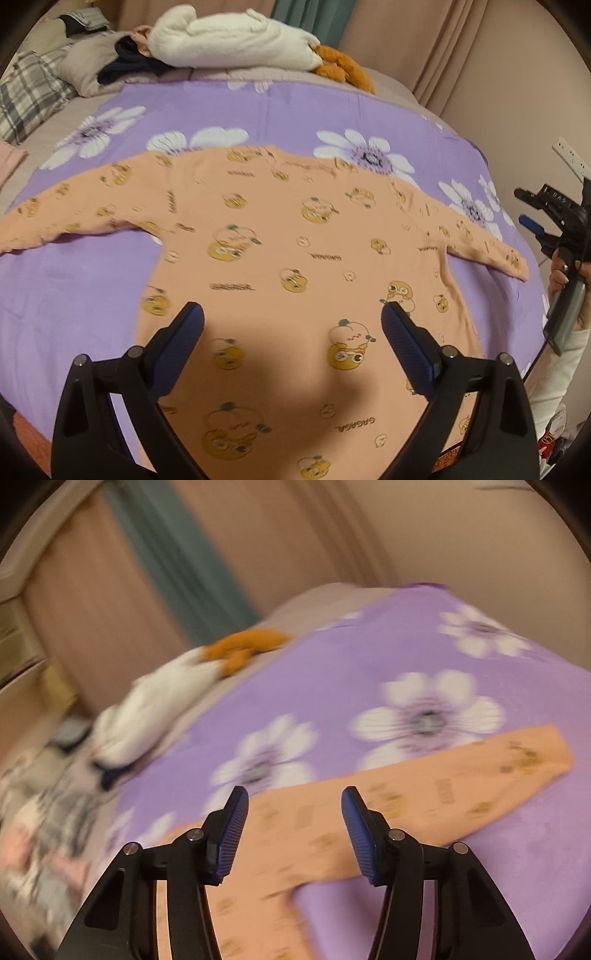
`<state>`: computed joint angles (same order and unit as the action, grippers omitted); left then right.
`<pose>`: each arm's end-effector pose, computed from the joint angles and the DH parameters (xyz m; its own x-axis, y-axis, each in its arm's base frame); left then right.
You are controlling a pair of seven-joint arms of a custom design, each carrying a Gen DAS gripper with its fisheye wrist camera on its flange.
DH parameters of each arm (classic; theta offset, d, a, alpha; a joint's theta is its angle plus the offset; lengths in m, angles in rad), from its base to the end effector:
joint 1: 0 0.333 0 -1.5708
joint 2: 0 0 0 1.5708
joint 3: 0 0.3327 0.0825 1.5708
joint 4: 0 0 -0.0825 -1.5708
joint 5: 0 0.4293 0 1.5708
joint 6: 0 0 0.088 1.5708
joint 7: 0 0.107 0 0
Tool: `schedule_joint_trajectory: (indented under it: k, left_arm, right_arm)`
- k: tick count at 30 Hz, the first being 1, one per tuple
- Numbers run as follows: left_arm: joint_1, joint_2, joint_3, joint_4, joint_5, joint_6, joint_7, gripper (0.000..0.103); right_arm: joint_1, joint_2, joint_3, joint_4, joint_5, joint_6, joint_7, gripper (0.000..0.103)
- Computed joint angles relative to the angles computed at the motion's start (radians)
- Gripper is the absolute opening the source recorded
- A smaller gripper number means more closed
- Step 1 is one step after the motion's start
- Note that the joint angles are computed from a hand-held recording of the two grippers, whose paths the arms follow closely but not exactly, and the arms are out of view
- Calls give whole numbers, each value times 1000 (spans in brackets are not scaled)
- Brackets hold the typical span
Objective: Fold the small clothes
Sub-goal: 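Grasp the cuff of one peach shirt sleeve with the right gripper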
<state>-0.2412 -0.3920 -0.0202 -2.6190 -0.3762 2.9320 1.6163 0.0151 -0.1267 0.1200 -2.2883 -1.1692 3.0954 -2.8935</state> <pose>0.4632 -0.0998 0.4476 -0.0587 -0.9648 0.2565 -0.7850 -0.1141 -0.6088 0.5372 0.1516 0.4663 -0.2637 -0.8453 -0.4647 -0.5104 0.5310 -0.6764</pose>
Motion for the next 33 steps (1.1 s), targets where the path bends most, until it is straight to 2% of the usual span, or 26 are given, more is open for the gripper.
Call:
schedule_joint_trajectory:
  k: [3,5,7,9,12,16,17,20,22,24,27,29,31,33]
  left_arm:
    - [-65,44,43,25,-60,-10,69,90]
    - [-75,69,40,36,-90,-12,98,83]
    - [-62,93,21,46,-97,-20,110,81]
    - [-57,113,11,53,-120,-30,122,80]
    - [-39,127,-9,57,-138,-40,134,79]
    - [-39,126,-8,54,-180,-38,173,79]
    - [-43,128,-1,56,-202,-47,184,79]
    - [-40,131,-6,57,-238,-46,207,80]
    - [-32,133,-17,58,-236,-45,209,81]
    - [-25,136,-23,62,-232,-50,208,81]
    - [-26,139,-21,66,-252,-52,222,81]
    - [-18,141,-31,66,-244,-50,217,80]
    - [24,137,-72,64,-157,-48,146,78]
    - [61,133,-106,62,-64,-35,58,78]
  right_arm:
    - [-16,5,-40,-39,88,14,-23,55]
    - [-33,-4,-48,-71,150,1,-45,55]
    - [-45,-20,-58,-113,236,-24,-77,55]
    - [-89,-27,-42,-139,240,-20,-43,55]
    - [-100,-28,-55,-172,338,-59,-94,55]
    - [-106,-11,-75,-215,472,8,-168,54]
    - [-125,-9,-60,-219,471,16,-162,50]
    - [-212,-5,7,-216,393,37,-89,49]
    - [-282,4,58,-200,278,45,20,46]
    - [-318,21,72,-174,150,33,134,36]
    - [-331,34,67,-140,-27,1,296,22]
    - [-315,27,45,-141,-62,-21,322,11]
    - [-291,19,25,-140,-81,-33,319,8]
    - [-259,-9,17,-136,-114,-82,317,6]
